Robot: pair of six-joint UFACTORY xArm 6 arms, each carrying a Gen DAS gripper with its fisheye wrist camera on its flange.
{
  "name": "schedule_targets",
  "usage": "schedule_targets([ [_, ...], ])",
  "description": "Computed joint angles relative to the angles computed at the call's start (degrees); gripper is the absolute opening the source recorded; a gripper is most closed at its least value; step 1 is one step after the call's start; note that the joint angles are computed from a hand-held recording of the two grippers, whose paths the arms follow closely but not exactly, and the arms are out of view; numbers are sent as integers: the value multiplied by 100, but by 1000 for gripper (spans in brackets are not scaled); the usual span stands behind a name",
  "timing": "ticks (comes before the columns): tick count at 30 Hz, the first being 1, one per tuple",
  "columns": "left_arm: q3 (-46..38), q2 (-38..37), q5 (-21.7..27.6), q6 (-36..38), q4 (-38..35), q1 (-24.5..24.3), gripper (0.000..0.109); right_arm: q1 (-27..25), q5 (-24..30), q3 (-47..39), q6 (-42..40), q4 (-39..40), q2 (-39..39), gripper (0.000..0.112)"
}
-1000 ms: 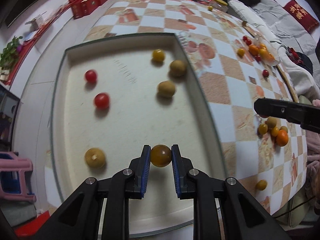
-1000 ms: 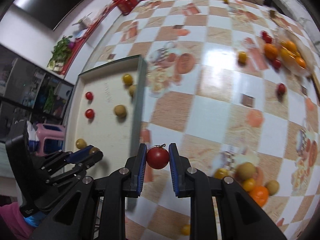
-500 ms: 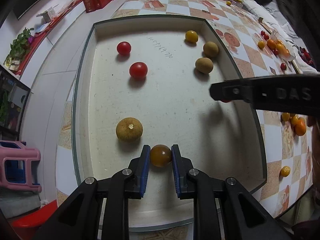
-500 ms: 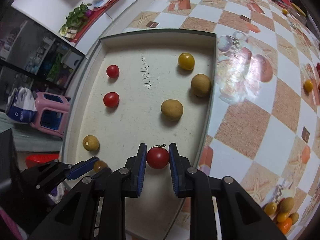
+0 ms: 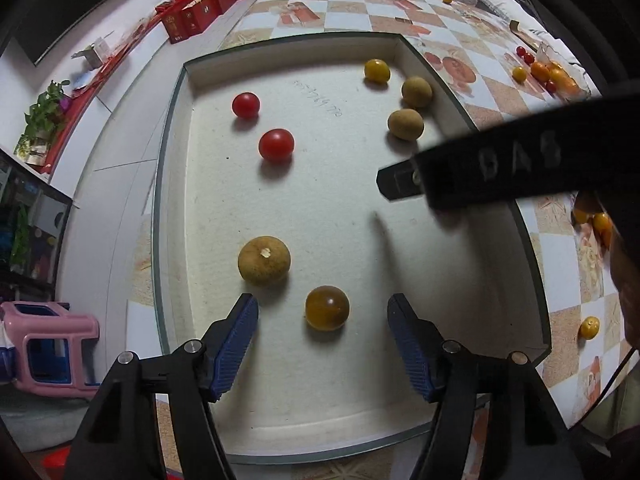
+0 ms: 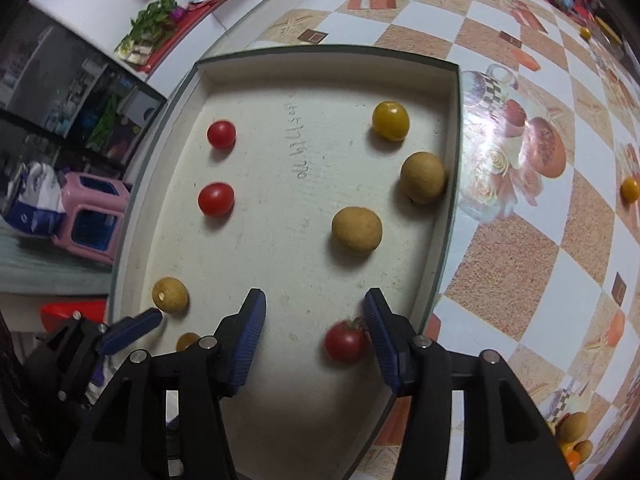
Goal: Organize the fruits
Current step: 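Carry both fruits into the white box and open both tools to release, then move both open tools toward the tomatoes near the glass bowl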
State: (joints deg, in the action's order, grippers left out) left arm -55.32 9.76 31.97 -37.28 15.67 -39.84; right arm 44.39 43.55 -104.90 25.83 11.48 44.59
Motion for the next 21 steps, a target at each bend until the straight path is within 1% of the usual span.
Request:
schedule_targets([
  [2, -48, 39, 74, 139, -154, 6, 69, -58, -224, 194, -82, 251, -127, 62],
  [3, -87, 62, 135, 165, -162, 5, 69, -87, -371, 341, -201, 461, -217, 70],
  [4, -111, 70, 170, 188, -174, 4, 69, -113, -565, 507, -289, 702, -339, 83],
  [5, -143, 73, 203, 233, -203, 11, 69, -127, -642, 605, -232, 703, -425, 88],
  [6, -171, 74, 226, 250, -209, 11, 69, -145, -815, 781, -132, 658, -568, 90],
  [10, -468, 193, 386, 316, -135, -39, 69, -241, -1207, 1535, 311, 451, -1140, 90],
  [12, -659, 278, 467, 375, -90, -85, 69, -293, -1278, 1831, 570, 302, -1367, 90],
  [13, -768, 330, 492, 423, -95, -109, 69, -351, -1322, 2099, 822, 106, -1555, 90],
  [18, -1405, 639, 619, 682, -139, -231, 69, -641, -1357, 3105, 1670, -533, -2290, 90],
  [21, -1889, 898, 722, 910, -310, -308, 69, -904, -1190, 3775, 2259, -1066, -2853, 90],
])
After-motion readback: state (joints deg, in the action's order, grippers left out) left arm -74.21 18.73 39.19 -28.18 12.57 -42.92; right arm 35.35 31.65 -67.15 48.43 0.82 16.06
